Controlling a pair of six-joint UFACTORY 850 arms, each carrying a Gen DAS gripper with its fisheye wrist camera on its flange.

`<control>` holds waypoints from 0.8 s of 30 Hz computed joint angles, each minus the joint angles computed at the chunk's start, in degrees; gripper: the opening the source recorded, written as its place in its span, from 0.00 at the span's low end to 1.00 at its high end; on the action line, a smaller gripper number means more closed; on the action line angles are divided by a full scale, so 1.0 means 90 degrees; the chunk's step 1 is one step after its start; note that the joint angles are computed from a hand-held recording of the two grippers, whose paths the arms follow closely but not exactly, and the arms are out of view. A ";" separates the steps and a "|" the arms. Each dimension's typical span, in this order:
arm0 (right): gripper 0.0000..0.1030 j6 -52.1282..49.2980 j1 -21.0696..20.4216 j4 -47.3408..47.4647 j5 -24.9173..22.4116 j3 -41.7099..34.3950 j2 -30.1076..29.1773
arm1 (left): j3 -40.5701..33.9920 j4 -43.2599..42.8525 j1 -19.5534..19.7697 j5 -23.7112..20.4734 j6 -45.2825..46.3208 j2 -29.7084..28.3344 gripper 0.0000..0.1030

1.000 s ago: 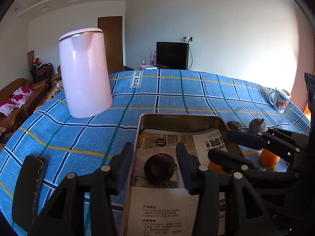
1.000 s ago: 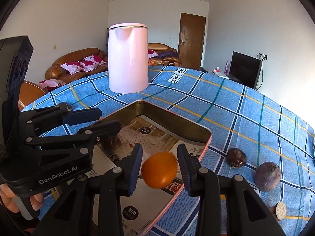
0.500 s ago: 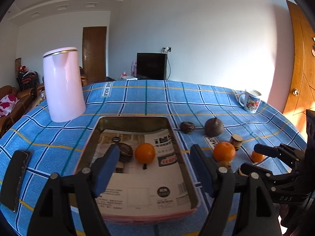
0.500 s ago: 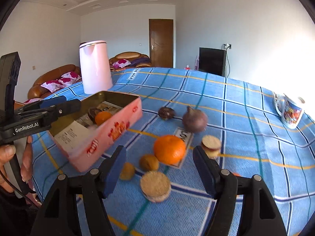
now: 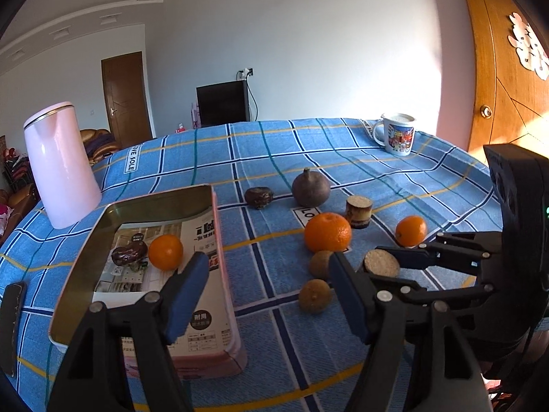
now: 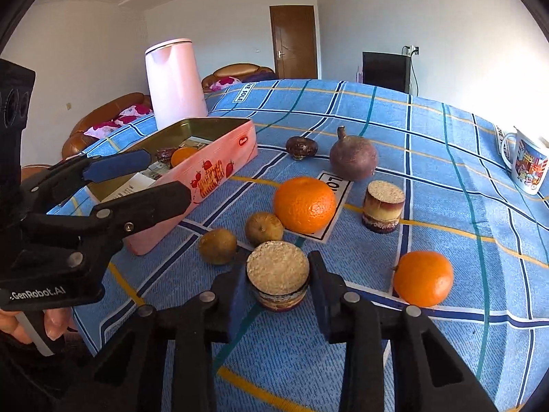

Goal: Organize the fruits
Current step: 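Grasp a beige-topped rice cake with the right tool while the left tool grasps a brown kiwi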

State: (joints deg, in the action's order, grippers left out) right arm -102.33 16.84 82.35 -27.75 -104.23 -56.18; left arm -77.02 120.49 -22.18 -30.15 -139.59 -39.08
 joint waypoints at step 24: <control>0.35 -0.1723 -0.0256 0.2169 0.0048 0.0447 0.0193 | -0.0955 -0.2142 -0.0129 0.0570 0.2760 -0.0652 0.43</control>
